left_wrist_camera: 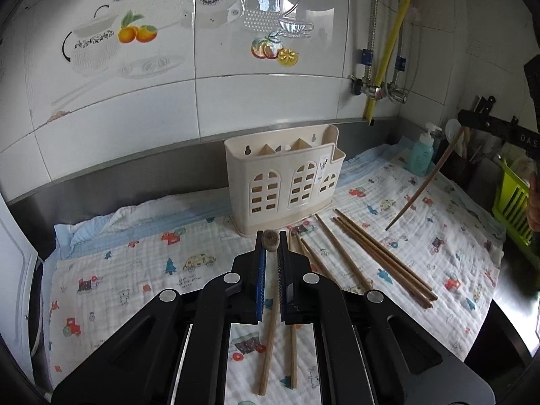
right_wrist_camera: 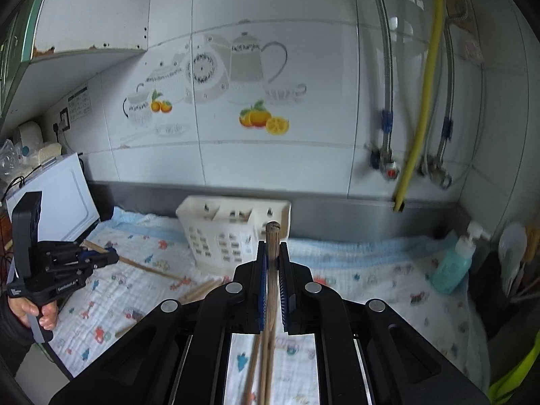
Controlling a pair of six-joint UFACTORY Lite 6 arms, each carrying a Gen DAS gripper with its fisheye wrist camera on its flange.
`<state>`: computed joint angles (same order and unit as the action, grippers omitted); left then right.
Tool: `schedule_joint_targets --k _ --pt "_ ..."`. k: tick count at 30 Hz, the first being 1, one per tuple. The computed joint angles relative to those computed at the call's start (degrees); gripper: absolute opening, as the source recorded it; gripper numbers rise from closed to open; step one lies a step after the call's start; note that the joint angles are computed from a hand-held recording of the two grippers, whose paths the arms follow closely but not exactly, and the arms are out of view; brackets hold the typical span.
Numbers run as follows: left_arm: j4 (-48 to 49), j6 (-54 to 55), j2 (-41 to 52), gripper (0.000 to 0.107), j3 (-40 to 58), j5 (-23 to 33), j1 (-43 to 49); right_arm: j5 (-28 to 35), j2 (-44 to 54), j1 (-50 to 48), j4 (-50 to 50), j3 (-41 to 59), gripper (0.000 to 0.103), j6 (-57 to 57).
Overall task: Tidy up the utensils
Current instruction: 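Carry both held chopsticks upright above the cream utensil holder with both tools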
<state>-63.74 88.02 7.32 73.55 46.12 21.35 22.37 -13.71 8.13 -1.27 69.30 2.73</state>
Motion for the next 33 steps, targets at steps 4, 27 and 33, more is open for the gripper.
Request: schedule_joint_targets --k 4,27,33 --pt "2.8 -5.6 2.6 0.005 7.6 2.2 -0.9 4.9 8.0 -1.5 4.8 14.3 0.006 -5.5" --pt "9.8 -30.1 21.9 0.005 55.2 0.2 -10.1 16.8 48.3 -0.5 1.6 64.8 0.006 -1.6" --pt "13.6 -35.3 28.8 0.005 59.8 -0.8 -11.6 15.2 48.9 -0.5 2.2 61.6 0.006 -2.4"
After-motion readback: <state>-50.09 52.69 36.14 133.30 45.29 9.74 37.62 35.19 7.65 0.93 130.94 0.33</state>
